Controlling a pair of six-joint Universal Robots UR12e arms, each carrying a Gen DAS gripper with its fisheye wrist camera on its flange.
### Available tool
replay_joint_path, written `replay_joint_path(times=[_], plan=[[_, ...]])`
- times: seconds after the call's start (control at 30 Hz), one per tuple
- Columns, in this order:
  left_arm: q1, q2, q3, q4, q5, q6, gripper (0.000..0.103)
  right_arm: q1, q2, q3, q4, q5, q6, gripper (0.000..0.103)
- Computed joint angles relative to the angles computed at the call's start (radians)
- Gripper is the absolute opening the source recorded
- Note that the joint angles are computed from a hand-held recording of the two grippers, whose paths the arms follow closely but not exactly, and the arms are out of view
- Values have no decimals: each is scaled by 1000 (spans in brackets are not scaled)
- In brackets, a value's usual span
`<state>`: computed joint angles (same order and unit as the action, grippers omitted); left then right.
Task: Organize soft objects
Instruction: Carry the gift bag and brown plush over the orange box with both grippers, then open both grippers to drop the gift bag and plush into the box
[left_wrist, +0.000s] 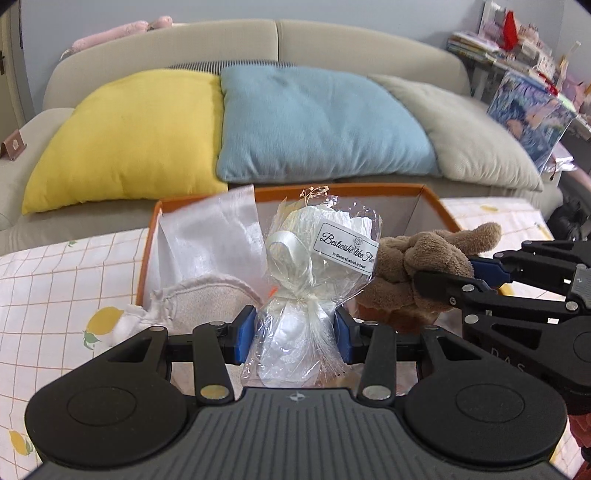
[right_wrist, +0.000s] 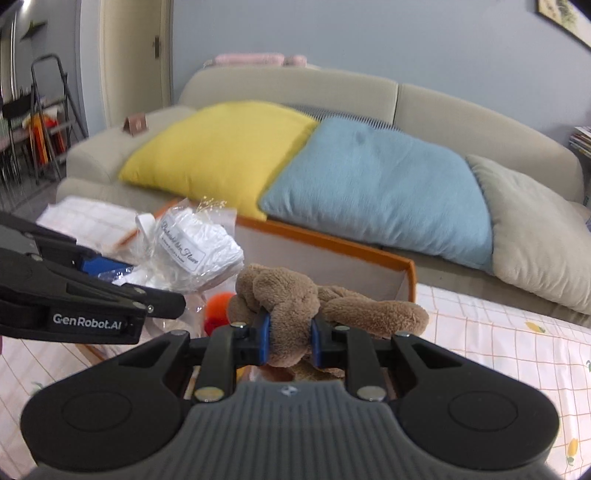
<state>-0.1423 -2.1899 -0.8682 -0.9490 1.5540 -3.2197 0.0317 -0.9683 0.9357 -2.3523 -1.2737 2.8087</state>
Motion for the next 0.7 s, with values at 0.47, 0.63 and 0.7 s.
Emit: replay_joint_path(times=[0.47, 0.63, 0.7], plan=[[6, 18, -17, 22, 5, -43, 74, 8, -4, -14, 35, -24, -64, 35], [7, 50, -46, 76, -2, -60, 75, 7, -34, 11, 1, -33, -38, 48], [7, 65, -58, 100, -5, -65, 75, 5, -49, 25, -22, -31, -29, 56]])
